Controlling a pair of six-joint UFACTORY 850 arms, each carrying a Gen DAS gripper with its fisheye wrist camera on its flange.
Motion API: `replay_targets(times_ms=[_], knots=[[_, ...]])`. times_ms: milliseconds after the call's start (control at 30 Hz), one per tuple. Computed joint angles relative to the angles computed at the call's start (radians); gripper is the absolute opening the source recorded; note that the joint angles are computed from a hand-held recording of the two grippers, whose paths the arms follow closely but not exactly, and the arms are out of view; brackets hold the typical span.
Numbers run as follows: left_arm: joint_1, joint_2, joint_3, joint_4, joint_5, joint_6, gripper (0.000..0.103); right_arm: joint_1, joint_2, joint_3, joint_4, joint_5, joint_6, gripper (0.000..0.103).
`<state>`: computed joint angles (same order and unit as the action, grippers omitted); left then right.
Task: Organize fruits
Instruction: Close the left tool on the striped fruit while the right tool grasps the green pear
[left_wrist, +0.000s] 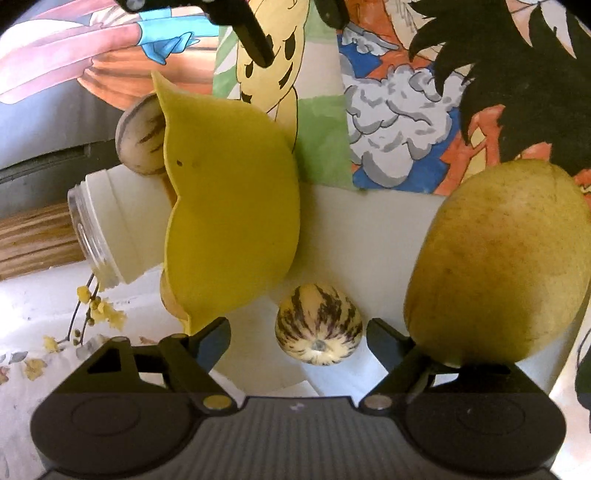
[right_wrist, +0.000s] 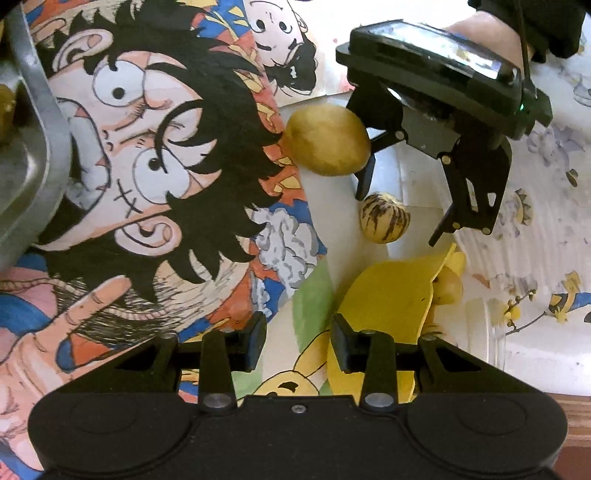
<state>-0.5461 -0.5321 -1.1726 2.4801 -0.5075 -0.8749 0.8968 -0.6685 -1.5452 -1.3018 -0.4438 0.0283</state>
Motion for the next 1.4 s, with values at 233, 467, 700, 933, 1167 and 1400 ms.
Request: replay_targets(times_ms=[233,467,700,933,1167,1400], knots=[[-0.002,0.002,-0.005,-0.058,0.051,0.074,0.056,0.0,-0.004,-0.003,0.004,0.002,0.004,0.04],[-0.011,-0.002,-0.071,-0.411,0.114,0.261,0.054,-0.003,0.007,0.004,0.048,0.006,0.031,0.041],[-0.021,0.028,-0.078,-0.666,0.13,0.316,0.048,-0.023,-0.036,-0.136,0.542,-0.002,-0.087,0.053],[0.005,0.016,-0.128,-0.868,0.166,0.327,0.049,-0.027,-0.123,-0.278,0.816,0.015,-0.202,0.066],[0.039,-0.022,-0.239,-1.354,0.198,0.64,0.052,-0.015,-0.174,-0.329,0.793,0.029,-0.198,0.071],[0.071,-0.069,-0.357,-1.805,0.176,0.932,0.052,-0.018,-0.184,-0.353,0.839,0.019,-0.152,0.072]])
